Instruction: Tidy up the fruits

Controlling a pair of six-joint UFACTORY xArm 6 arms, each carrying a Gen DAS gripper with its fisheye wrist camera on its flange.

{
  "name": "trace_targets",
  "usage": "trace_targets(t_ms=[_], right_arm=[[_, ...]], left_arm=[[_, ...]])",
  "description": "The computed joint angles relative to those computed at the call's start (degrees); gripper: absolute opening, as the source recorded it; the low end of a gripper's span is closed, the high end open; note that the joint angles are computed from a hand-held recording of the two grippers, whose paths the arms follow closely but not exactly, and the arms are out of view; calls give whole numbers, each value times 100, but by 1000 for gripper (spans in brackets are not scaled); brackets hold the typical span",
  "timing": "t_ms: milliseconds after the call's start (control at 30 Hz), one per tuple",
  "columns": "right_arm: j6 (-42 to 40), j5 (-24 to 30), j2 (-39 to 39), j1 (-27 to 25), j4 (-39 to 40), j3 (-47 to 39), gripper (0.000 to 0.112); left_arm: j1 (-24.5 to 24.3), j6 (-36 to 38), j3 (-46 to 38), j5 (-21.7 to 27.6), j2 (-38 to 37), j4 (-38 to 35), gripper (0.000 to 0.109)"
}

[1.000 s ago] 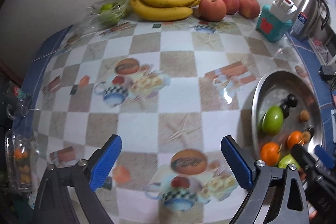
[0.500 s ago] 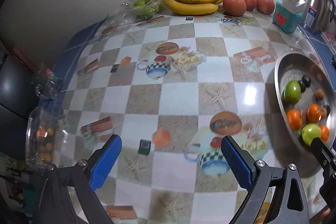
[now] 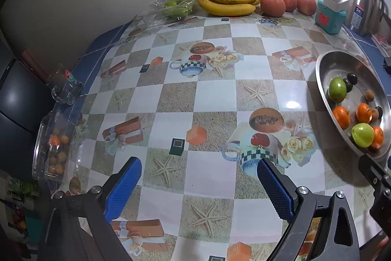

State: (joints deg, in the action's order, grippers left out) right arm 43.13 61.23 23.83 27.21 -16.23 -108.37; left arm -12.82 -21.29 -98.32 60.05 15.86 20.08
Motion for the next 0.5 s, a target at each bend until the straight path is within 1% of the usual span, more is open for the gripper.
trace_targets(t_ms=[200, 500], right_arm=[[30, 40, 34, 11, -53, -45, 92], [-110, 50, 131, 17, 28, -145, 92]], left_arm=[[8, 122, 10, -1, -3, -148, 97], [114, 171, -131, 247, 103, -547, 97]])
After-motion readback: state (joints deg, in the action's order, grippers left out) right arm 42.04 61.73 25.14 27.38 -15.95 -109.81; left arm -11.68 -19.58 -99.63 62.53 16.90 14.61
